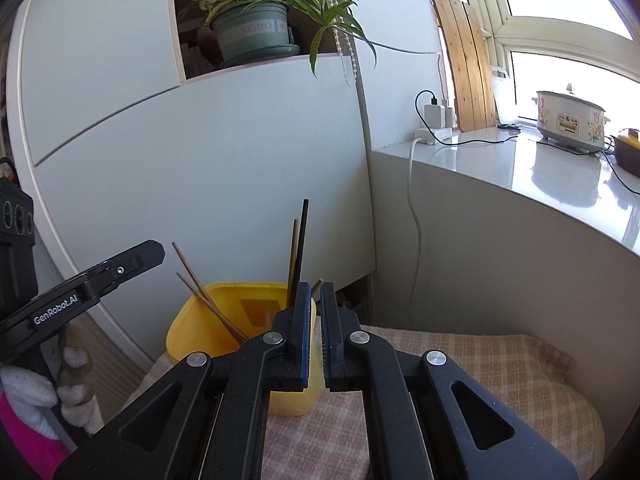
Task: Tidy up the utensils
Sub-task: 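Withdraw both grippers back down to the utensils on the cloth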
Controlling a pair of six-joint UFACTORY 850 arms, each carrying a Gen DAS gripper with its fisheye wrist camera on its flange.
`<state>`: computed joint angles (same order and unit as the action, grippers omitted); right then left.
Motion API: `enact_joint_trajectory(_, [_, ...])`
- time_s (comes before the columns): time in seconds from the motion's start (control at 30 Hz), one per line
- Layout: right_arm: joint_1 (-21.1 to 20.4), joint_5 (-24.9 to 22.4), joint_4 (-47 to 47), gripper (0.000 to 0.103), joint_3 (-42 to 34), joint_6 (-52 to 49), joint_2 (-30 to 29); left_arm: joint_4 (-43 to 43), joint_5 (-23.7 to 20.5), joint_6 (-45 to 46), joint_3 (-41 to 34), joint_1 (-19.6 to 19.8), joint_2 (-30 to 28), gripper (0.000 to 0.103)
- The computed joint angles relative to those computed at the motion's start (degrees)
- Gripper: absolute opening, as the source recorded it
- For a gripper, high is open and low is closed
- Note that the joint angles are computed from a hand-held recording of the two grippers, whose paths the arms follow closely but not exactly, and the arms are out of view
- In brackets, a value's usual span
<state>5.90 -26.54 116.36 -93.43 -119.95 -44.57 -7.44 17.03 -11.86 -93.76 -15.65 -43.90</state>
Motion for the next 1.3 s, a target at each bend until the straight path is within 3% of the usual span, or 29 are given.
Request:
enact_joint_trajectory(0.07, [-0.88,0.22,-2.03,0.012,1.52,1.13,0.70,-3.61,0.16,4.78,1.34,-0.83,0.86,0.005])
enact_joint_trajectory(0.13, [-1.65,0.97,-2.49,0.032,3.21,0.37,1.33,-8.78,0.32,11.28,2.78,-1.74,1.67,0.024])
enact_joint_trajectory(0.23, [-2.43,3.79,2.78,0.039,6.36,-6.18,2.58,-6.22,0.68,9.34,5.47,-2.58,2.96,0.030])
enact_joint_trajectory(0.3, [-3.13,5.49,0.15,0.040,7.40,-3.93,2.85,-5.10,0.66,7.88,6.90,-3.14,3.50,0.030])
enact_joint_trajectory(0.53, [-4.87,5.71,-28.97,0.040,7.16,23.87,0.61,11.66,-1.62,-9.70,10.09,-5.05,3.06,0.030])
enact_joint_trajectory(0.87, [-3.82,-2.10,-57.94,0.036,0.23,53.09,-6.34,31.29,-5.37,-33.08,10.72,-6.94,-0.31,0.030])
enact_joint_trajectory(1.3, [-2.57,-5.99,-69.74,0.022,-7.95,67.81,-12.91,40.75,-6.07,-43.60,10.32,-7.05,-1.30,0.030])
